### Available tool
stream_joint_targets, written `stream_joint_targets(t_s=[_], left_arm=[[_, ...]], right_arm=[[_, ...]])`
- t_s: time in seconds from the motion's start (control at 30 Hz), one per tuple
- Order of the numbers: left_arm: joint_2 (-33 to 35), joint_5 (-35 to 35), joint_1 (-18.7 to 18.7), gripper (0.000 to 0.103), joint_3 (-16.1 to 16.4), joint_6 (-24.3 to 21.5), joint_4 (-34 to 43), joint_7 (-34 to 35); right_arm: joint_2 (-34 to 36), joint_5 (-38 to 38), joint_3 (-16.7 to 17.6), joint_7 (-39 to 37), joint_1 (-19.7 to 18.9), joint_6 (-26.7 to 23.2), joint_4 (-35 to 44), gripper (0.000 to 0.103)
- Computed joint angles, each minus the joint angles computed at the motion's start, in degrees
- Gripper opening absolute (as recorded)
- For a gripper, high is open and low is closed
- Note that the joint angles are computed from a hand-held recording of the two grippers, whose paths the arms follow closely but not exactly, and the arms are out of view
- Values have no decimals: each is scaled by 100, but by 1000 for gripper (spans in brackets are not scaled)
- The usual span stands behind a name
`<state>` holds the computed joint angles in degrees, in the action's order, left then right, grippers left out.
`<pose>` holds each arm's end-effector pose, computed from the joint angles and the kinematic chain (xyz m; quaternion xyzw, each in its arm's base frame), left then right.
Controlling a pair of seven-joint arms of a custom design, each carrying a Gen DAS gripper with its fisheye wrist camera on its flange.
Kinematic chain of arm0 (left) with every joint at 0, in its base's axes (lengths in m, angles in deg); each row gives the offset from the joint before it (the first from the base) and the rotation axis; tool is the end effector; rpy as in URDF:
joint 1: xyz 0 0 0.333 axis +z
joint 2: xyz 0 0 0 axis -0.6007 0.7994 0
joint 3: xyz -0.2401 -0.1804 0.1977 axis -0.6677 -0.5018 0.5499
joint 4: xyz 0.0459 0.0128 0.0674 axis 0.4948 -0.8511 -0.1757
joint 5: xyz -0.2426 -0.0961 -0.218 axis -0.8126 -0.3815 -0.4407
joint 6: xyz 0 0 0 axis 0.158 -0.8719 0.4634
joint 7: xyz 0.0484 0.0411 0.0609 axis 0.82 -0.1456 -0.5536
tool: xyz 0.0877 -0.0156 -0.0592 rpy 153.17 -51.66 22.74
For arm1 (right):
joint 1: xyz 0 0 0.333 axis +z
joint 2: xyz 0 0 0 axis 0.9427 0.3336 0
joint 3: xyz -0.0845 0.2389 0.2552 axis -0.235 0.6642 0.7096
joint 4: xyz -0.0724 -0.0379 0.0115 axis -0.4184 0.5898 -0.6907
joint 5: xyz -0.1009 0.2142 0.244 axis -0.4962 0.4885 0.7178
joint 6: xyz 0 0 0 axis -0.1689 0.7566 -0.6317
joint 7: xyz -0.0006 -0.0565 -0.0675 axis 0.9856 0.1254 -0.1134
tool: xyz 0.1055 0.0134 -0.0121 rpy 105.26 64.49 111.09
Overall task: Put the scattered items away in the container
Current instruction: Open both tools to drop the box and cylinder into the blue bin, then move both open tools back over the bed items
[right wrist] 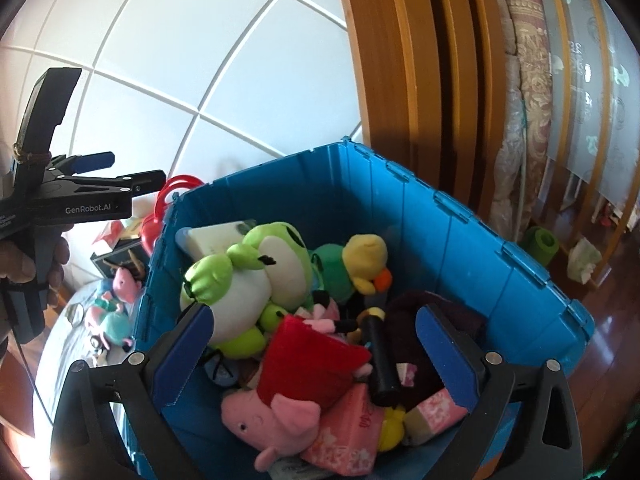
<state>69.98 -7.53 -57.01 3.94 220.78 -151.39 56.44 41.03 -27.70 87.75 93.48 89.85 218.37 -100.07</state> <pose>0.5618 -0.3059 0.6540 -0.4344 0.7798 -0.2860 0.3484 0.4460 0.2806 0.6090 -0.6206 0.6494 -0.2493 0.3619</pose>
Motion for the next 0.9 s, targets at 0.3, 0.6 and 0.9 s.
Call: stream_joint_targets(t_s=[0.3, 0.6, 0.9], left_arm=[[-682, -216, 606, 103, 93, 311, -1244, -135], [-1416, -854, 1516, 103, 194, 806, -2712, 337], [-1919, -1743, 2427, 103, 596, 1432, -3958, 1275]], right_arm=[[382, -144, 119, -36, 468, -283, 599, 103], [1132, 37, 48, -367, 1269, -755, 1546, 103], [2360, 546, -176, -977, 2199, -1258, 3051, 103]])
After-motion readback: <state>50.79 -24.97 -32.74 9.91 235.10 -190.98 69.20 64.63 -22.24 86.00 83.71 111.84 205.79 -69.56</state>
